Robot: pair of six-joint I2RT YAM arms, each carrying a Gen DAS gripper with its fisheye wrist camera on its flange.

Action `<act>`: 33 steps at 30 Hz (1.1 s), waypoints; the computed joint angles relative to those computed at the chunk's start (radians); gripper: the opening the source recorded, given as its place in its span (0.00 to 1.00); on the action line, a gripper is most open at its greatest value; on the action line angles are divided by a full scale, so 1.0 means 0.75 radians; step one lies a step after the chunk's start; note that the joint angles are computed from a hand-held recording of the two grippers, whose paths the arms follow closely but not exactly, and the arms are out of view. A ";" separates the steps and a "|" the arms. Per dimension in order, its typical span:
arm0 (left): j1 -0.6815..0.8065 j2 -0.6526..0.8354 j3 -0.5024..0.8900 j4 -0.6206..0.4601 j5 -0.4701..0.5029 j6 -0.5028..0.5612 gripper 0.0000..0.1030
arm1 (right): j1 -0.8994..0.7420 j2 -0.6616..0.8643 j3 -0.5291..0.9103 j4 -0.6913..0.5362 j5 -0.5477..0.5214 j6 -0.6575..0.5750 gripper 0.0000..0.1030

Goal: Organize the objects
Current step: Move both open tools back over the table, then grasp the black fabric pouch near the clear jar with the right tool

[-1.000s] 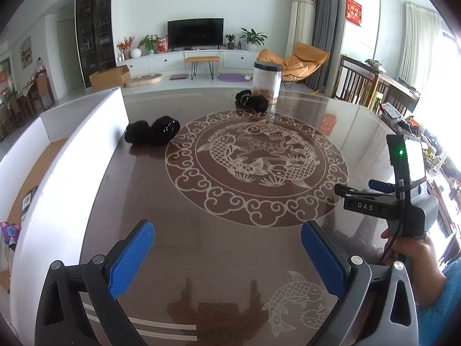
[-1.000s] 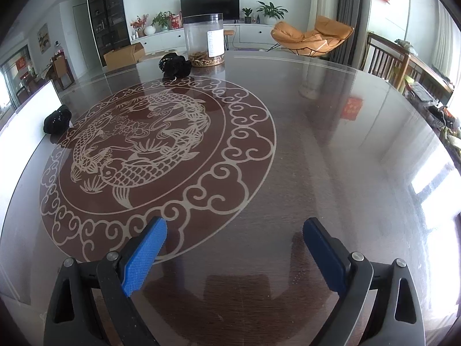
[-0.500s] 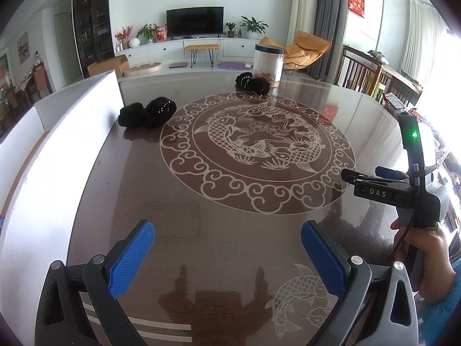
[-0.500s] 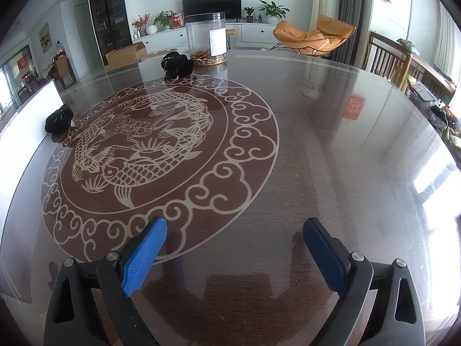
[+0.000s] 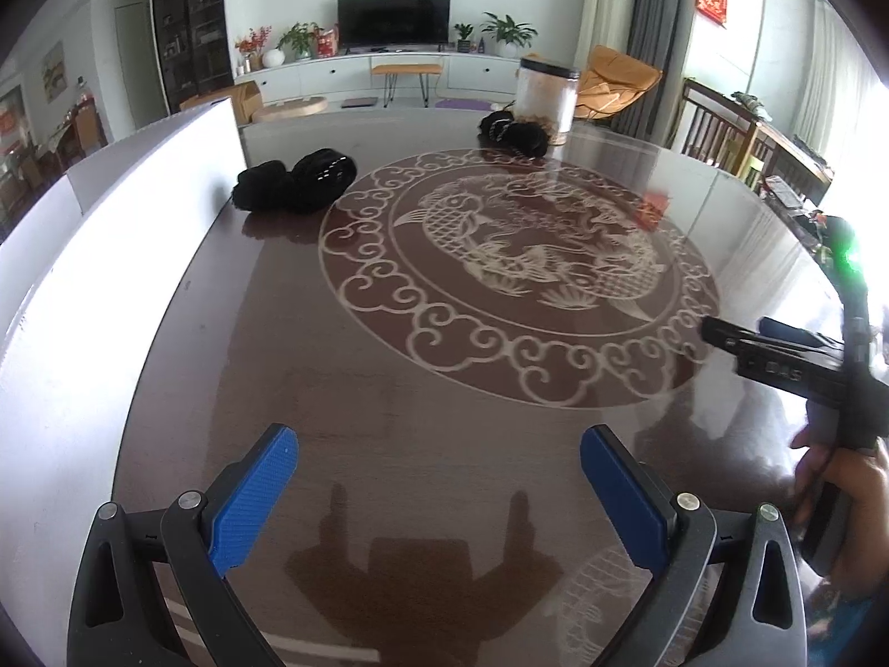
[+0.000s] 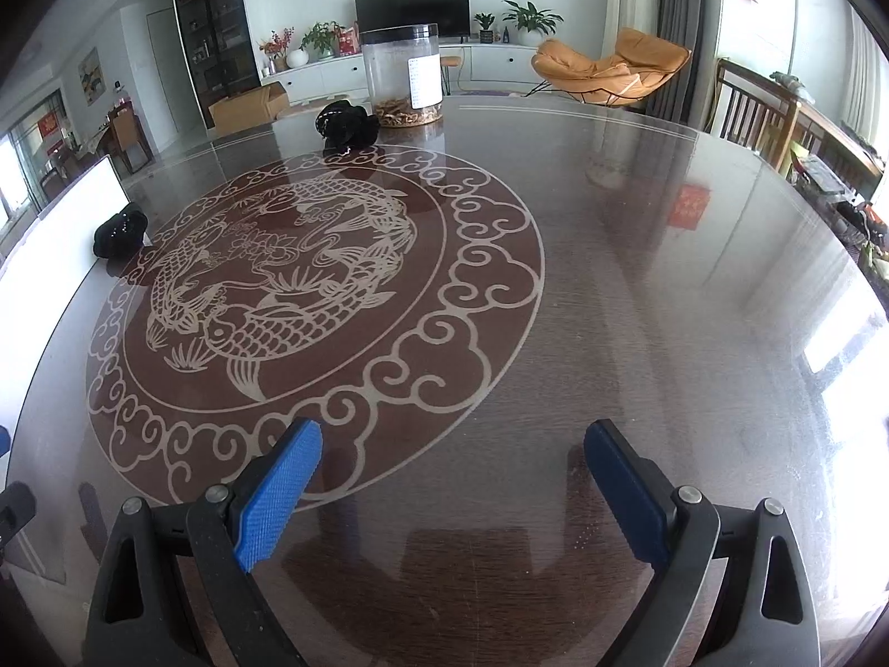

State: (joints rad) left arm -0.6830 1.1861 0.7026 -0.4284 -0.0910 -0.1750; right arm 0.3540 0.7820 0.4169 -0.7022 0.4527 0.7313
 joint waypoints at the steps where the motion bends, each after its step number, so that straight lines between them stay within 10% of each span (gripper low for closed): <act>1: 0.012 0.022 0.004 0.019 -0.011 0.007 1.00 | -0.004 -0.008 -0.003 0.001 -0.005 -0.004 0.93; 11: 0.246 0.219 0.065 0.131 0.024 0.110 1.00 | -0.212 0.197 0.103 0.287 -0.229 -0.394 0.93; 17: 0.311 0.274 0.039 0.156 0.064 0.103 1.00 | -0.522 0.928 0.636 0.540 -0.525 -0.785 0.93; 24: 0.284 0.244 -0.012 0.196 0.042 0.132 1.00 | -0.523 1.633 1.490 0.273 -0.414 -0.954 0.91; 33: 0.277 0.242 -0.003 0.187 0.066 0.154 1.00 | -0.512 1.843 1.744 0.140 -0.435 -0.891 0.31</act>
